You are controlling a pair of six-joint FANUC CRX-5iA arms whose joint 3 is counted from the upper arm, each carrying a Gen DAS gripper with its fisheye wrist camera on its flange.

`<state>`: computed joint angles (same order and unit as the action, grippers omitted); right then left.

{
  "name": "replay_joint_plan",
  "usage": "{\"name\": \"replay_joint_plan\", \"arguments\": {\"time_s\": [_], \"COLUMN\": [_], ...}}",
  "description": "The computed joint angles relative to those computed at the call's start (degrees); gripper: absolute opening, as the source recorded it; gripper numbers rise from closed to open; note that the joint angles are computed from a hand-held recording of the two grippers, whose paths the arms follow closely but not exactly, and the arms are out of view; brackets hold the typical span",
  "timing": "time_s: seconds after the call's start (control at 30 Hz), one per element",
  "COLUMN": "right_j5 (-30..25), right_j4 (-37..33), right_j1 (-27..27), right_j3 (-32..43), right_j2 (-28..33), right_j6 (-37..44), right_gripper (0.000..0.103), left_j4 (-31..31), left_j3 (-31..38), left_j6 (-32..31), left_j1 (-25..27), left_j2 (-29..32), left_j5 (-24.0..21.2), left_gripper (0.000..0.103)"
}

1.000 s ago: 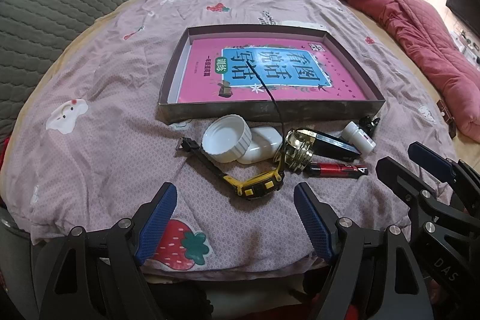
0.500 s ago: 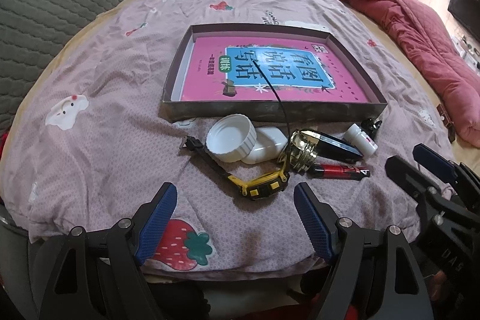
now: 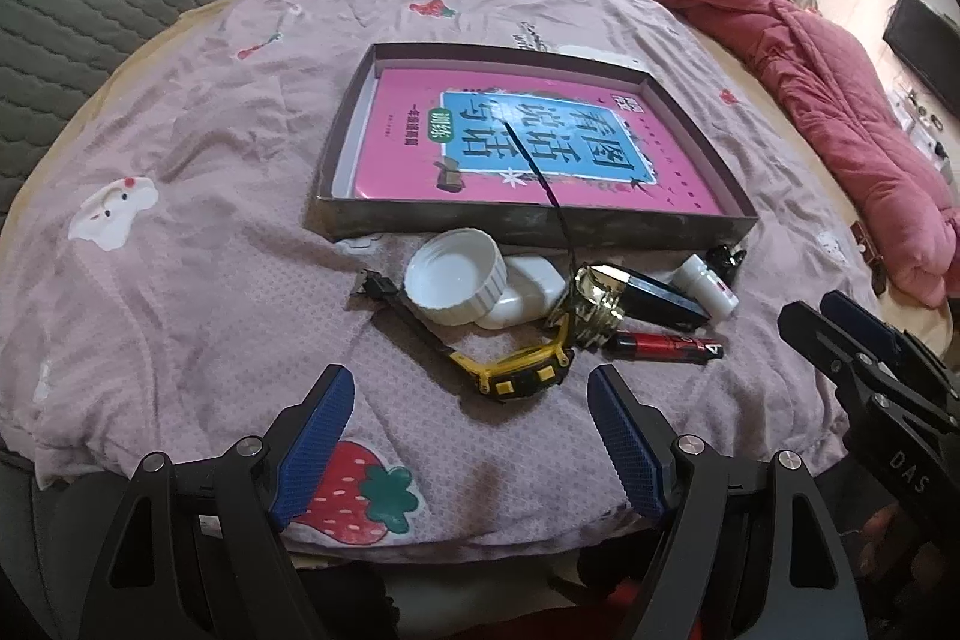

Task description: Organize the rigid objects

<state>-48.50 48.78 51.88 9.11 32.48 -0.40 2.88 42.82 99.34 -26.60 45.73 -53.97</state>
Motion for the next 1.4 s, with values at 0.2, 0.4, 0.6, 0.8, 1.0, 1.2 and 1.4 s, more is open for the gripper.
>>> {"name": "replay_joint_plan", "arguments": {"time_s": [0.2,0.4,0.6,0.8,1.0,1.2,1.4], "right_j5": [-0.7,-0.4,0.3,1.0,1.1,1.1,1.4], "right_j4": [0.4,-0.3,-1.2,-1.6,-2.2,-3.3,-6.0], "right_j1": [-0.2,-0.7,-1.1,-1.5,-1.8,-2.2,-2.7], "right_j3": [-0.2,-1.0,-1.3,-1.9,-2.3,-1.6,0.4], "right_j2": [0.0,-0.4,-0.5,-0.6,-0.7,-0.2,1.1], "right_j6": [0.5,0.0,0.3,-0.3,-0.5,1.6,5.9], "right_gripper": [0.057,0.057,0.057,0.057,0.057,0.057,0.057], "left_j4": [0.3,-2.1,-1.6,-1.6,-0.3,-2.3,-2.9], "left_j3": [-0.2,0.7,-0.4,0.1,2.8,6.0,7.6], "left_j6": [-2.1,-3.7,-8.1,-12.8,-17.2,-19.8,-22.2], "left_j1": [-0.7,-1.5,-1.8,-2.2,-1.8,-2.2,-2.7], "left_j2": [0.2,1.1,1.0,1.7,4.0,5.9,7.0], "left_j5": [0.6,1.0,3.6,4.3,2.2,0.3,-0.9], "left_gripper": [0.081,0.081,0.081,0.079,0.065,0.049,0.038]}}
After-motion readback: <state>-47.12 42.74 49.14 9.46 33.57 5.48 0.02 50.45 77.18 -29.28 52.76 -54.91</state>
